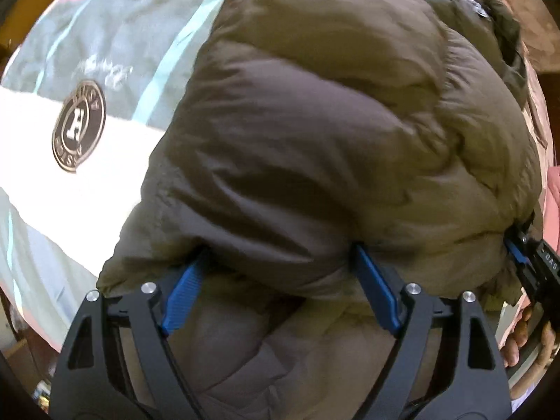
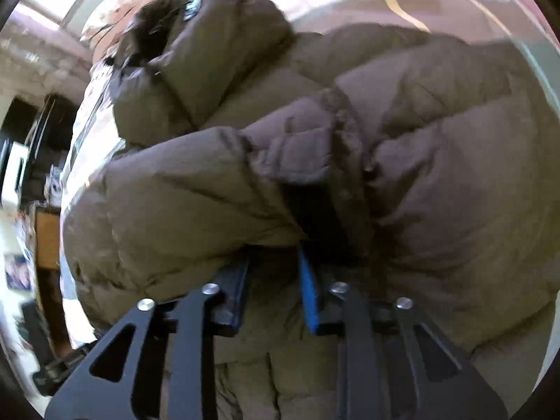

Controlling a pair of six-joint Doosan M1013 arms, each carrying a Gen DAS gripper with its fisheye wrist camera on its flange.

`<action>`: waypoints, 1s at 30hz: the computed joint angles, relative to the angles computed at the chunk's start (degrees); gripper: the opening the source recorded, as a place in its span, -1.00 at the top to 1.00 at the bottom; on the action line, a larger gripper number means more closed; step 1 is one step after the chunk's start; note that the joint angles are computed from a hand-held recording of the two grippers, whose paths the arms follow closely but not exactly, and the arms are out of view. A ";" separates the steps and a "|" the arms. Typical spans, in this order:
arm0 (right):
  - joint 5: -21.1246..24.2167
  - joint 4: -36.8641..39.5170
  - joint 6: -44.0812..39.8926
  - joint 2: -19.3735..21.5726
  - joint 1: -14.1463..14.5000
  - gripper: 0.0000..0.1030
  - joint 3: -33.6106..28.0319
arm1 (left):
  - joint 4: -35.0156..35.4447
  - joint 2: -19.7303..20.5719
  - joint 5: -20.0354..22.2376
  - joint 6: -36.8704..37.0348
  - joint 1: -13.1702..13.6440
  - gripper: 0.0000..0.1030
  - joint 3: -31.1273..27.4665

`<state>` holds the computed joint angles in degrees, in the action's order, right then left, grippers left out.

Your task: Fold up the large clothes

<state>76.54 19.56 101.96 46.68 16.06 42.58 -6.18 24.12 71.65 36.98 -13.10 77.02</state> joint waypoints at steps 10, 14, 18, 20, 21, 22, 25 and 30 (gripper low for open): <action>-9.06 -1.47 -3.86 -6.38 0.50 -0.22 6.20 | 4.92 -1.08 -1.94 4.93 -3.04 -0.66 -3.74; -8.60 -10.62 0.89 -5.22 1.15 -0.43 5.01 | 6.19 -0.95 -1.40 4.44 -3.80 -0.66 -4.58; 0.78 6.24 -2.82 -1.36 -1.27 -0.13 2.12 | 5.53 -0.79 -2.06 2.10 -3.28 -0.66 -3.53; 3.74 5.97 -5.37 -1.20 -0.96 0.90 1.83 | 5.54 0.16 -2.70 0.97 -2.90 -0.67 -3.74; 4.06 5.87 -6.46 -1.66 -0.86 0.91 2.15 | 5.63 -0.12 -2.73 0.36 -2.79 -0.67 -3.42; 4.61 5.54 -7.33 -2.14 -0.80 0.91 2.41 | 5.79 -0.40 -3.10 -0.24 -2.57 -0.67 -2.85; 7.10 6.25 -11.22 -4.51 -1.32 0.91 4.15 | 7.40 -0.96 -3.38 -2.07 -2.54 -0.68 -2.45; 10.28 2.21 -12.94 -6.95 -3.06 0.91 8.34 | 11.14 -1.21 -2.17 -4.61 -2.79 -0.73 -2.86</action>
